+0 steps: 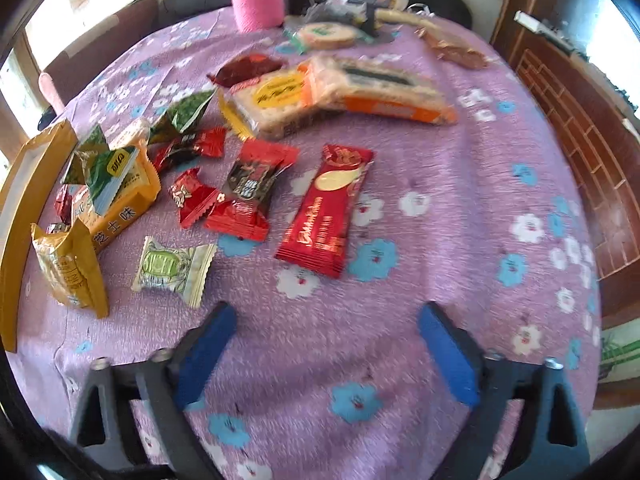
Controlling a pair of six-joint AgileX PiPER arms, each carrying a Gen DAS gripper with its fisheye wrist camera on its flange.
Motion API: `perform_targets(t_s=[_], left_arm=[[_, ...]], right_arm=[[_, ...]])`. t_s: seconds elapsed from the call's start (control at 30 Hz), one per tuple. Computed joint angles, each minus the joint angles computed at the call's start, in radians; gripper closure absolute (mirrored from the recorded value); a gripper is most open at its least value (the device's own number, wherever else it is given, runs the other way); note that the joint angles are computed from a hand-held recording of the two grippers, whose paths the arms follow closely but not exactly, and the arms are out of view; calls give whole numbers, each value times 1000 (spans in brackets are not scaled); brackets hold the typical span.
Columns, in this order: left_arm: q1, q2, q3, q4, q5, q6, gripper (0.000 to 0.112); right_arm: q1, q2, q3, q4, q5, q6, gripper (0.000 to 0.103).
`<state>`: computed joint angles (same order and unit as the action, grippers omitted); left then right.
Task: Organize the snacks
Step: 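Move both tools over the snack pile toward the yellow cracker pack, then grasp yellow cracker pack with left tool while right tool grasps green-wrapped sweet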
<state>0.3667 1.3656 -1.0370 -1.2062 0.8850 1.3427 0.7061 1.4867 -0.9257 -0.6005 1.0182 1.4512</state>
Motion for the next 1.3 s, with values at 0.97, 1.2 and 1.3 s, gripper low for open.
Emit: perform_targets(t_s=[0.97,1.2,1.3], left_arm=[[-261,152,24,239,-66,5,9],[-362,317,-120,421,-32,-258,9],[-352,331,-89,442,63,-241,9]], right_arm=[[-11,-147,131,77,-572,-72,58],[-86,-162,191,14,-596,25,48],[-81,-103,139,0,-577,28,48]])
